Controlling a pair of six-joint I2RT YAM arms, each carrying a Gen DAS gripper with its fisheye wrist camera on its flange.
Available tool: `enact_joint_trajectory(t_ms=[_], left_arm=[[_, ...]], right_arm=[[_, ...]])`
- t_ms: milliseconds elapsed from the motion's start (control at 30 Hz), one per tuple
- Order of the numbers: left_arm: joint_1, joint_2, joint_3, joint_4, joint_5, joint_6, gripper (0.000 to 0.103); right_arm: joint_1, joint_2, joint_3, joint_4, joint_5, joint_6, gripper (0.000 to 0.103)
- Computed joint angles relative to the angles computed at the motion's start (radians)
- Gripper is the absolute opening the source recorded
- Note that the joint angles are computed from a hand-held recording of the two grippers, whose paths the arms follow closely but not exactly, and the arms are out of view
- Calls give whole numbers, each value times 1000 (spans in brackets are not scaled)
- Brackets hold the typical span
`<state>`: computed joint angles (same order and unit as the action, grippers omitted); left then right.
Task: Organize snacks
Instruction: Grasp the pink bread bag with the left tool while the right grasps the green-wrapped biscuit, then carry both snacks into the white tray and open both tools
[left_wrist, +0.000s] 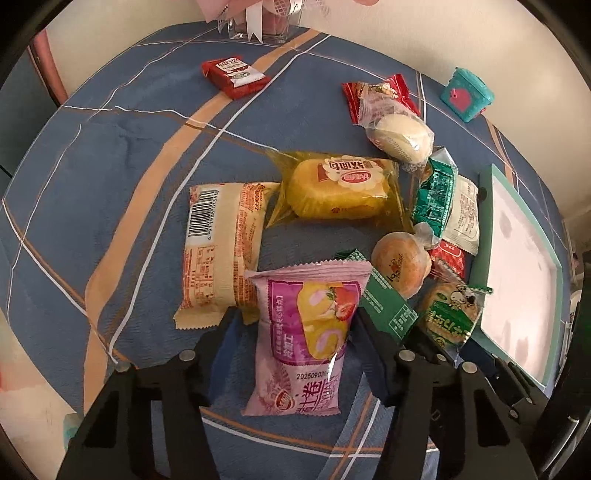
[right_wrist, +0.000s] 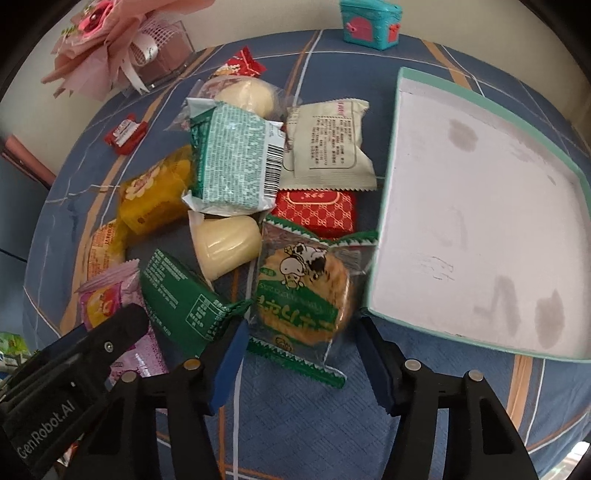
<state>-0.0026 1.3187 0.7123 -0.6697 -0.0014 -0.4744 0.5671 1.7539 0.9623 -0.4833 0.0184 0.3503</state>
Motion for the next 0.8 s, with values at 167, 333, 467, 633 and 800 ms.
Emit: enact_joint_trajectory(t_ms=[167,333,467,633,800], left_arm=[[16,15,-10,32,20,18,46],[-3,-16,-16,30,28,-3,41],[4,-61,-30,22,51,-10,39],[10,-152,-36,-19,53,-19,39],[15,-205,-32,-43,49,-25,39]], right_arm=[[36,58,52,12,20,20,51],[45,66,58,23,12,34,46],[44,59,57,34,-2,36,40],[35,14,32,26,-14,20,36],[12,-73,-18,21,-49,-1,26]])
